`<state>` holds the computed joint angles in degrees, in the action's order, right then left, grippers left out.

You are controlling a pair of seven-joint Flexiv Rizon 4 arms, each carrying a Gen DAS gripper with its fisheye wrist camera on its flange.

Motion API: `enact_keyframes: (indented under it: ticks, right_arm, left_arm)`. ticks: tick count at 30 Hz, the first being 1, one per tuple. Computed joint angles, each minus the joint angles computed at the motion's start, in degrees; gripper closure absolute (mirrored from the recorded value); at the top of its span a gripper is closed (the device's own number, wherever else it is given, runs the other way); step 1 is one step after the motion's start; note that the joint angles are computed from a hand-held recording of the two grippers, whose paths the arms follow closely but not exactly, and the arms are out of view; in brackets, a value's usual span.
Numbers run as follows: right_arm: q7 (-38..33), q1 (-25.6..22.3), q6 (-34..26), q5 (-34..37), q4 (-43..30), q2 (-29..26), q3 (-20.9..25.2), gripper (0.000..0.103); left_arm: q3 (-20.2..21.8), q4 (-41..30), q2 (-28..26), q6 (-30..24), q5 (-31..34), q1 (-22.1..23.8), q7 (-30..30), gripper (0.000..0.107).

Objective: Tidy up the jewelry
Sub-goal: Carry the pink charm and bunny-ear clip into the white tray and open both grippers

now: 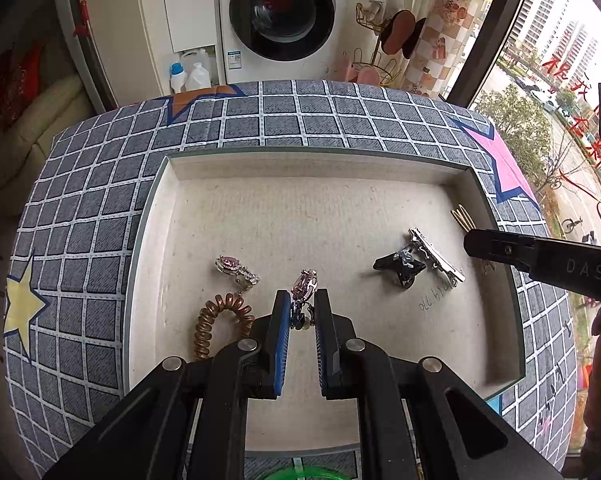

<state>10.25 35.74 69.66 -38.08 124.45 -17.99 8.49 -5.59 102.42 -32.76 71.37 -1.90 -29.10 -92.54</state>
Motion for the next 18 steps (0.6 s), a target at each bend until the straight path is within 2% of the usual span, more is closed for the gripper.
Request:
enact_keyframes:
  ticks: [9,18]
  right_arm:
    - [-3.4,-1.5,-0.2,2.4,-1.6,-3.1,-0.9,0.082]
    - [-5.8,-1.1,-1.0,4.4,-2.0,-4.3,-1.5,0.082]
  left_arm:
    - [2.5,-3.8,-3.0,-2.2,3.1,-2.3,-2.1,0.083]
    - [4.9,-5.6,-3.9,-4.0,7.1,-4.4,-4.6,0.083]
